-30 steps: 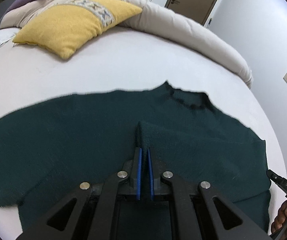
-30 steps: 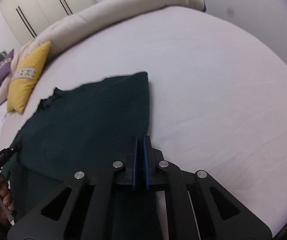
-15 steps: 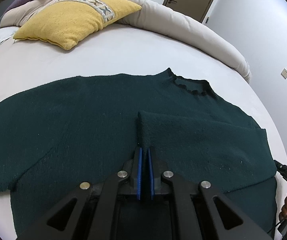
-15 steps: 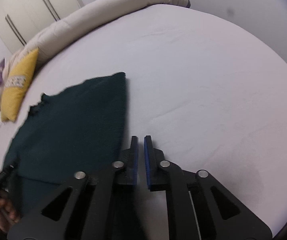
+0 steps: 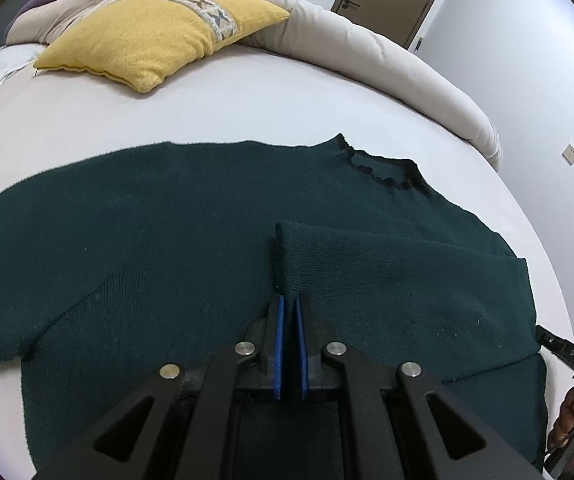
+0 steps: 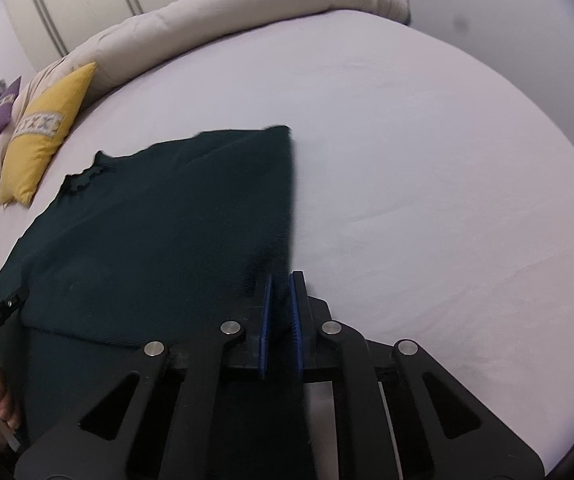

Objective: Fold small clothes

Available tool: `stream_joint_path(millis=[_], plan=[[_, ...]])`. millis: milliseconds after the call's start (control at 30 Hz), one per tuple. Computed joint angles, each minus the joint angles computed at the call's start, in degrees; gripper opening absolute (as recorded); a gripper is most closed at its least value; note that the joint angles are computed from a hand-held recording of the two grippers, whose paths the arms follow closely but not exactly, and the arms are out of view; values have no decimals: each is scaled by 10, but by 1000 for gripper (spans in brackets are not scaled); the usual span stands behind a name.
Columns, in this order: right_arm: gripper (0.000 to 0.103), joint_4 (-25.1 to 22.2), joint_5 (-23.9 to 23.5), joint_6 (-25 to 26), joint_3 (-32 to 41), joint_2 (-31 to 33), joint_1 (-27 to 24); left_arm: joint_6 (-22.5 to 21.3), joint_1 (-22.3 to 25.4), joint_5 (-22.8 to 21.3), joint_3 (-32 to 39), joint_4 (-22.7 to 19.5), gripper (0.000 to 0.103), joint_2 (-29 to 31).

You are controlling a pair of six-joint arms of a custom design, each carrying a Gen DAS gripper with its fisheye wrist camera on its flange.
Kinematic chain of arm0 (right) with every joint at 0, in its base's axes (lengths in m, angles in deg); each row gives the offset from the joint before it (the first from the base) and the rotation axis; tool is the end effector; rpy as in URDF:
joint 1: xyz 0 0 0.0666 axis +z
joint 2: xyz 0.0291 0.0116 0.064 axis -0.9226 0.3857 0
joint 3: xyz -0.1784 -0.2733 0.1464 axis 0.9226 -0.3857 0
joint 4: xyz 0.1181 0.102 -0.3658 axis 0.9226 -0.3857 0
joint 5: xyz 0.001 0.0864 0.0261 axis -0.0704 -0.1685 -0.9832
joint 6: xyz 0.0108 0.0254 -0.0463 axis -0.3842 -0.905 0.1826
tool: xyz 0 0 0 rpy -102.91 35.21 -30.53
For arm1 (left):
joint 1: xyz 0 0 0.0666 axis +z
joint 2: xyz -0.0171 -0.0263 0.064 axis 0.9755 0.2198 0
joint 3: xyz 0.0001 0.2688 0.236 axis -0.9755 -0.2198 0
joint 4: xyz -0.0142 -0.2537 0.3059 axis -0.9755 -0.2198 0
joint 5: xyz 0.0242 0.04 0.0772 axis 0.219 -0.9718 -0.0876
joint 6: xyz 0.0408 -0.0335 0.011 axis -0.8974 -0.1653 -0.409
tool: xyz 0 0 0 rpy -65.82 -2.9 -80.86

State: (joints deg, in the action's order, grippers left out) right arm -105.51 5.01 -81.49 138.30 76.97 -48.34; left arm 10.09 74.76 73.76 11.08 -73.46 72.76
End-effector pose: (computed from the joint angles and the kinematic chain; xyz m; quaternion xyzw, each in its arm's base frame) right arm 0.5149 0.1731 0.3339 0.0844 0.9483 0.0787 0.2958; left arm 0.6237 -0.0331 0.2970 -0.1089 0.9319 -0.1273 0.3218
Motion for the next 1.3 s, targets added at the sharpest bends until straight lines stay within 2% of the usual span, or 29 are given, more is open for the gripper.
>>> stream_joint_path(millis=[167, 300, 367, 467, 567, 600, 633, 667, 700, 767, 800, 867, 933, 1000, 1100, 1200, 1300], plan=[[5, 30, -23, -55, -40, -26, -27, -9, 2, 7, 4, 0, 9, 7], [19, 49, -30, -88, -57, -51, -29, -7, 2, 5, 8, -4, 10, 9], [22, 55, -27, -76, -50, -54, -18, -10, 0, -1, 9, -5, 10, 10], [22, 36, 6, -15, -12, -29, 13, -10, 0, -1, 9, -4, 11, 10], [21, -4, 15, -13, 20, 16, 19, -13, -2, -5, 3, 6, 11, 9], [21, 9, -4, -12, 6, 17, 9, -14, -2, -7, 4, 6, 12, 10], [21, 44, -8, -9, -15, 9, 7, -14, -2, -5, 6, 3, 12, 10], [21, 51, -10, -11, -19, 3, 7, -12, 1, 3, 8, -2, 13, 9], [26, 43, -6, -14, -16, 0, 8, -9, 4, 13, 10, -9, 16, 6], [30, 20, 18, -28, -10, -13, 15, 3, 15, 19, -6, -12, 33, -20], [30, 26, 22, -33, -16, -26, 19, 7, 22, 23, -23, -1, 37, -39], [34, 43, 41, -34, -33, -64, 33, 12, 46, 37, -68, 23, 55, -89], [50, 56, 63, -33, -43, -89, 52, 11, 78, 34, -108, 35, 62, -132], [75, 72, 80, -31, -54, -115, 81, 16, 127, 36, -145, 37, 62, -169], [77, 82, 88, -14, -62, -137, 128, 36, 223, 33, -194, 33, 62, -207], [77, 71, 76, -26, -61, -140, 163, 64, 325, 40, -218, 20, 60, -217], [77, 63, 62, -49, -58, -134, 193, 56, 386, 10, -225, 16, 60, -209]])
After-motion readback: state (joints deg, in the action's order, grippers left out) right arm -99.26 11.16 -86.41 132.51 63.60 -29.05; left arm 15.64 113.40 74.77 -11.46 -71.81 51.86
